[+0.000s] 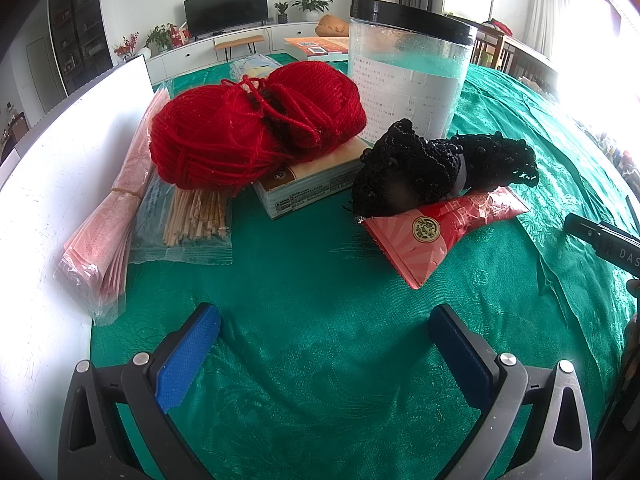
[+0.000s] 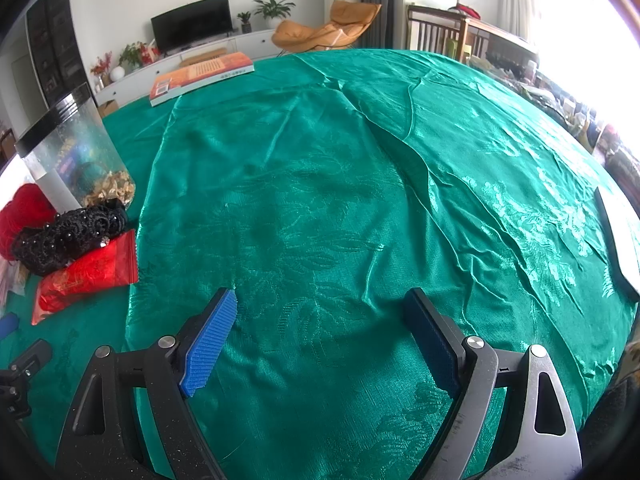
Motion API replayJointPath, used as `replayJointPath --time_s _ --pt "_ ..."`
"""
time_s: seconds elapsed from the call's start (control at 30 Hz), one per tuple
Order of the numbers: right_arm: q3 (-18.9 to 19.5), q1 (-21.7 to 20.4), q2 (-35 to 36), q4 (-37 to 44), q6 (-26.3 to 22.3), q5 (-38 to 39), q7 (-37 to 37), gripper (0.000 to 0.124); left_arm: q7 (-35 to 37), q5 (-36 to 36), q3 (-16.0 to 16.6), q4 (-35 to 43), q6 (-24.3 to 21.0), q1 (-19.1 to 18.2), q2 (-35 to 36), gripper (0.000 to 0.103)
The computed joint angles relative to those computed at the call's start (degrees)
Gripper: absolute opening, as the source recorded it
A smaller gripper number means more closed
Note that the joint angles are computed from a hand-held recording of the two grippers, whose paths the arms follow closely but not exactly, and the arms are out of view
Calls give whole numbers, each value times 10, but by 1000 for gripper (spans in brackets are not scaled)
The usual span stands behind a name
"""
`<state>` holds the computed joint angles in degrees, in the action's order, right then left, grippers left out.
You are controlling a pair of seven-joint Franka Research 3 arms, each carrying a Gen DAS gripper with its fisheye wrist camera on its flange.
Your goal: Organize soft objects
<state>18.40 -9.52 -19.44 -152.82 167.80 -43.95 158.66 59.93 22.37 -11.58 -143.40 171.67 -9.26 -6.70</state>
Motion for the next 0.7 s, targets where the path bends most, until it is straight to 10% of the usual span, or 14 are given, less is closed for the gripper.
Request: replayJointPath --time_s 0.7 --pt "-5 6 1 2 -4 -3 1 88 0 0 0 0 -1 0 0 103"
